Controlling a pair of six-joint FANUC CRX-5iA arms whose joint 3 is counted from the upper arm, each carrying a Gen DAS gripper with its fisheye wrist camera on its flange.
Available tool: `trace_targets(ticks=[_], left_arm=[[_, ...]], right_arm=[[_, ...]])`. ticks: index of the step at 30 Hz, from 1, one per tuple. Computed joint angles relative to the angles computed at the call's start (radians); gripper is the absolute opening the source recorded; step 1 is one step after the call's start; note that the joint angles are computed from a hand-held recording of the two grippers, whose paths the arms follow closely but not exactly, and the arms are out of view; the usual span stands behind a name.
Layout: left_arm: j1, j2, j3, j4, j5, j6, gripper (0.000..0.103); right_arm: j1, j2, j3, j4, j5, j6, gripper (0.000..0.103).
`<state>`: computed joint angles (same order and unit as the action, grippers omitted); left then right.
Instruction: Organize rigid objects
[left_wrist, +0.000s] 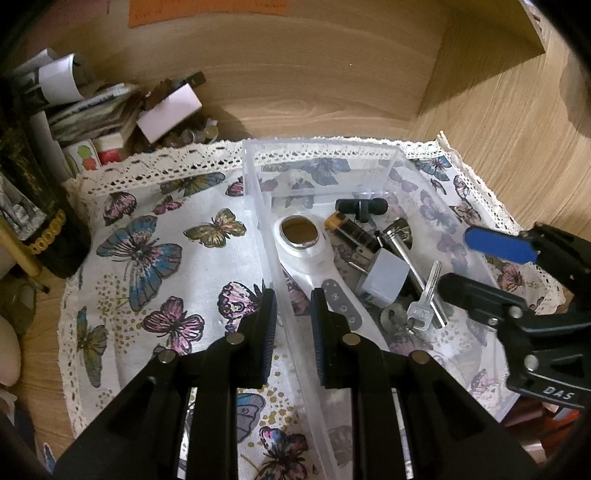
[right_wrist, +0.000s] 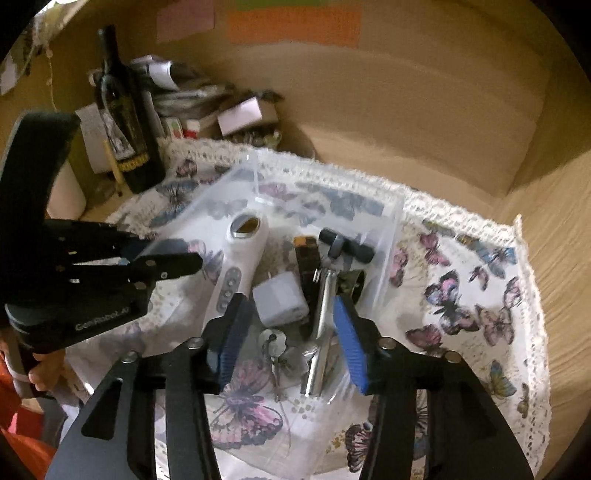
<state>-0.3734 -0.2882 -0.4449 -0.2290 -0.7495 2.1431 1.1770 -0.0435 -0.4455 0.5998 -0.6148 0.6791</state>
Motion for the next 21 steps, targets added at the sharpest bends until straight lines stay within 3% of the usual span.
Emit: trace_targets(ticks=[2,3,4,5,7,8,12,14,17,21], left_arm=[[-0.030,-0.009,0.023,-0.055,-0.027,0.050,0.021],[-0.048,-0.014,0.034,-0.087,-0.039,0.081,0.030],[-0.072,-0.022,0.047,-0.126,-0.052,0.120,0.041],[-0.095,-0.028,0.058,-0.159,-0.063,0.152,0.045],[-0.173,-0.035,0.097,-0.271,-0.116,0.256,0.052],[-0.212,-0.035,0.116,-0.322,-0.143,0.303,0.054],[-0.377,-0.046,0.168,-0.519,-0.236,0.512,0.077],[-0.485,-0.037,0.200,-0.635,-0.316,0.621,0.082],[-0.634,-0.010,0.242,-0.789,-0.443,0.744,0.093],[-0.816,0.041,0.286,-0.966,-0.625,0.859,0.101]], right_arm=[[0.002,-0.023,-0.029,0.056,0.019,-0.042,0.057],[0.002,-0.040,-0.051,0.098,0.032,-0.080,0.061],[0.002,-0.052,-0.068,0.135,0.041,-0.115,0.072],[-0.001,-0.071,-0.096,0.201,0.053,-0.180,0.081],[-0.009,-0.103,-0.140,0.301,0.078,-0.273,0.087],[-0.012,-0.119,-0.157,0.340,0.086,-0.308,0.088],[-0.034,-0.192,-0.236,0.526,0.115,-0.477,0.091],[-0.053,-0.236,-0.287,0.675,0.122,-0.603,0.103],[-0.073,-0.296,-0.348,0.870,0.106,-0.757,0.103],[-0.077,-0.365,-0.395,0.969,0.097,-0.836,0.103]])
